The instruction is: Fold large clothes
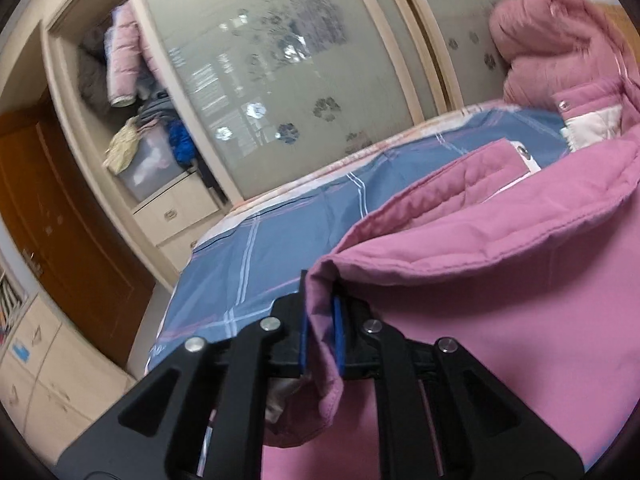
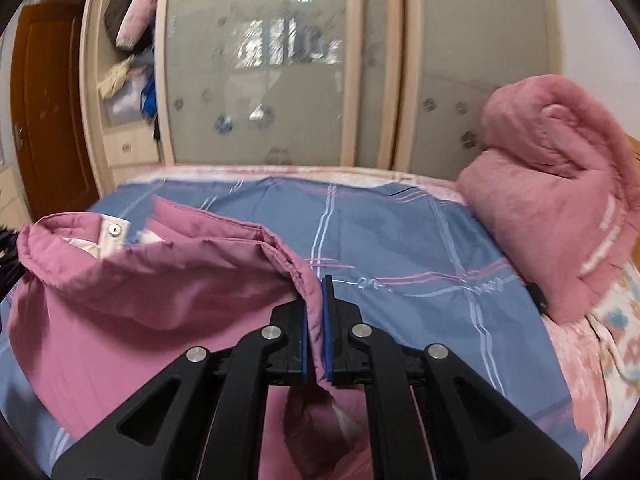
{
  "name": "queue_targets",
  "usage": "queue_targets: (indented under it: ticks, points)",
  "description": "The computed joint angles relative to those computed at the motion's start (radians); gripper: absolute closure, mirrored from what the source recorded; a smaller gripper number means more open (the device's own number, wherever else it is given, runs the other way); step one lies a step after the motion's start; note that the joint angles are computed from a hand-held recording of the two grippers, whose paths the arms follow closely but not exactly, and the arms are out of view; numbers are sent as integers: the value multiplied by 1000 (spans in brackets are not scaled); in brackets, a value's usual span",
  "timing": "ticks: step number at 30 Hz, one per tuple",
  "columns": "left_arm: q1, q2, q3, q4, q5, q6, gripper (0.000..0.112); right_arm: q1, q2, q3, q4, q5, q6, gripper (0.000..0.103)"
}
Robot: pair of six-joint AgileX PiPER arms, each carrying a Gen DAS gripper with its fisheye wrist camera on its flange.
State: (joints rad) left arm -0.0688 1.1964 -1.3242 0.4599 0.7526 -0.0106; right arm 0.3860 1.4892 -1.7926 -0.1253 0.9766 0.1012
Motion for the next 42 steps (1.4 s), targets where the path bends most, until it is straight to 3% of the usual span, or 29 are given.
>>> queue_targets:
  ticks: [3,6,7,8,9,10,11,13,16,19,21,24,27,28,32,38,42]
  points:
    - [37,117,2,-8,-96,39,92,-41,159,-151,70,68,-90,97]
    - [39,209,1,98,-147,-43,63,-64,306,-290,95,138,-106,92]
    - [42,235,-5,131,-155,-83,41,-62,317,-283,94,123,-103,91]
    - [45,257,-7,201,-169,-163,25,-59,309,-249,89,87,-99,80]
    - [56,260,-3,236,-189,-210,21,-45,288,-196,45,26,-58,50]
    - [69,262,-4,271,-207,-267,17,-26,253,-131,-40,-51,23,30]
    - [82,273,-29,286,-199,-310,15,-9,215,-62,-130,-130,123,2]
    - [115,290,-89,291,-176,-372,13,3,143,26,-277,-253,323,2]
    - [138,263,-150,382,-138,-599,12,23,69,63,-358,-301,577,2]
    - [88,177,-151,371,-129,-731,12,103,42,65,-378,-264,719,2]
    - [14,154,-177,223,-90,-649,12,189,83,40,-429,-207,804,2]
    - [-112,231,-241,17,4,-488,12,324,235,-66,-549,-72,824,2]
    - [-214,348,-229,158,61,-595,12,365,399,-194,-595,45,743,2]
    - [-228,386,-222,206,75,-635,12,358,415,-192,-593,50,738,2]
    - [-201,436,-168,236,14,-698,12,291,455,-150,-468,-26,701,2]
    - [-191,458,-122,281,-50,-764,12,267,469,-84,-459,-105,731,2]
    - [-223,466,-107,358,-30,-827,12,255,477,-77,-432,-116,721,2]
